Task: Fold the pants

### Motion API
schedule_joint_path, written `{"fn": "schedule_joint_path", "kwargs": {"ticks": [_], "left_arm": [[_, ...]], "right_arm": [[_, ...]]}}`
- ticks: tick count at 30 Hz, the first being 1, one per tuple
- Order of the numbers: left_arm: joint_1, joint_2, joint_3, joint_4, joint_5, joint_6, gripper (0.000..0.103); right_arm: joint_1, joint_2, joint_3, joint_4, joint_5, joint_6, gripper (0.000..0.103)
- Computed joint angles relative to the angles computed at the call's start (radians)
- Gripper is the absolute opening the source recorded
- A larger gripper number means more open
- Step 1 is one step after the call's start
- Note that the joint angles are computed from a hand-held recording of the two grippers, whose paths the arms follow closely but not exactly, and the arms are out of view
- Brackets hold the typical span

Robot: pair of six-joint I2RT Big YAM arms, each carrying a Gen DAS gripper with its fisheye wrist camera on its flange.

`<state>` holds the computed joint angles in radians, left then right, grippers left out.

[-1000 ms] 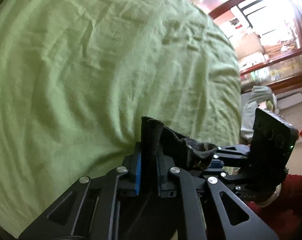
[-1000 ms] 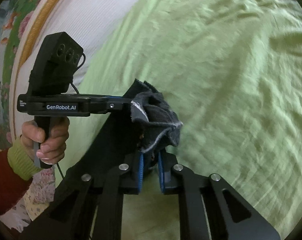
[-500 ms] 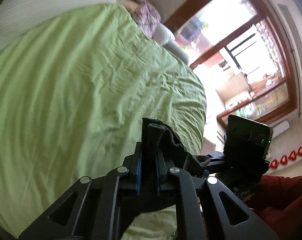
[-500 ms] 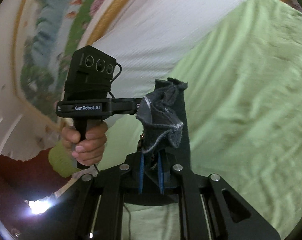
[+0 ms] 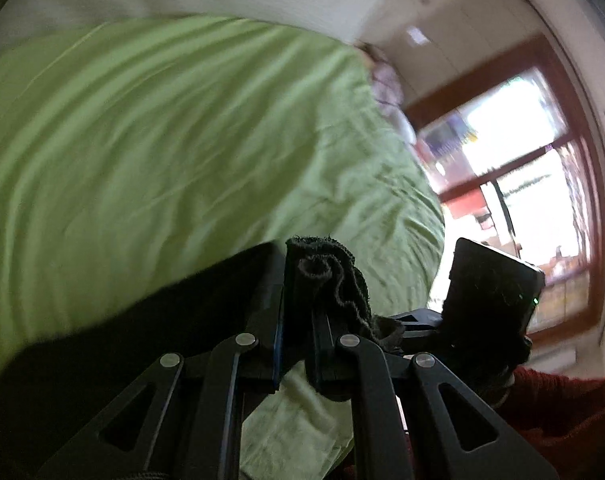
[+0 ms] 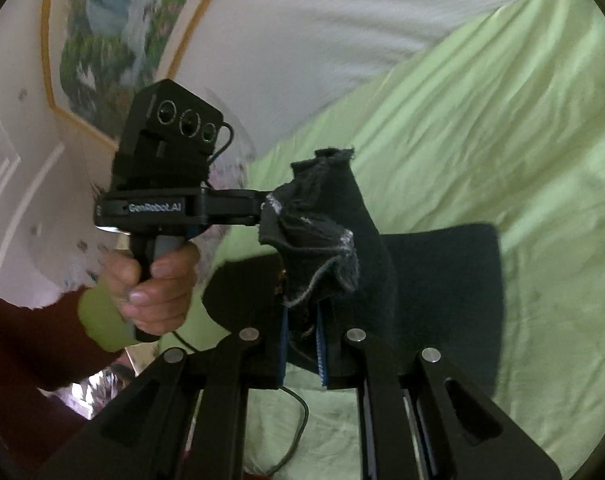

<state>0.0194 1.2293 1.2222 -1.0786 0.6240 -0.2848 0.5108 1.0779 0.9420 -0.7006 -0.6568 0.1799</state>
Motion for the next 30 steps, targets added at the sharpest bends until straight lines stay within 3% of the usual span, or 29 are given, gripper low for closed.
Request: {"fn": "schedule_joint_path", "kwargs": {"ticks": [5, 8, 12, 19, 21, 23, 27, 30], "left_arm": [[0.052, -0.068, -0.141, 0.081, -0.011, -0.135, 0.009], [0.075, -0.093, -0.190, 0.105, -0.015, -0.168, 0.010], [0.093, -0.115, -0.232, 0.121, -0.026, -0.214, 0.010], [0.125, -0.154, -0.301, 0.098, -0.043, -0.265, 0.008], [0.140, -0.173, -0.320, 0.097, -0.037, -0.286, 0.009], [0.162, -0.204, -0.343, 0.091, -0.037, -0.306, 0.011], [0.200, -0.269, -0.370, 0.085, -0.051, -0.336, 0.020], [0.233, -0.326, -0.386, 0.064, -0.070, -0.350, 0.035]], "right_arm": [[0.080, 0.084, 0.029, -0.017, 0.080, -0.025, 0.013], [0.106, 0.123, 0.051, -0.031, 0.108, -0.041, 0.013], [0.128, 0.168, 0.073, -0.045, 0.121, -0.049, 0.015], [0.156, 0.247, 0.132, -0.137, 0.150, -0.086, 0.020], [0.163, 0.271, 0.148, -0.160, 0.138, -0.086, 0.037], [0.172, 0.283, 0.161, -0.171, 0.120, -0.087, 0.047], [0.195, 0.285, 0.184, -0.186, 0.113, -0.098, 0.049], [0.196, 0.272, 0.184, -0.180, 0.101, -0.106, 0.049]]}}
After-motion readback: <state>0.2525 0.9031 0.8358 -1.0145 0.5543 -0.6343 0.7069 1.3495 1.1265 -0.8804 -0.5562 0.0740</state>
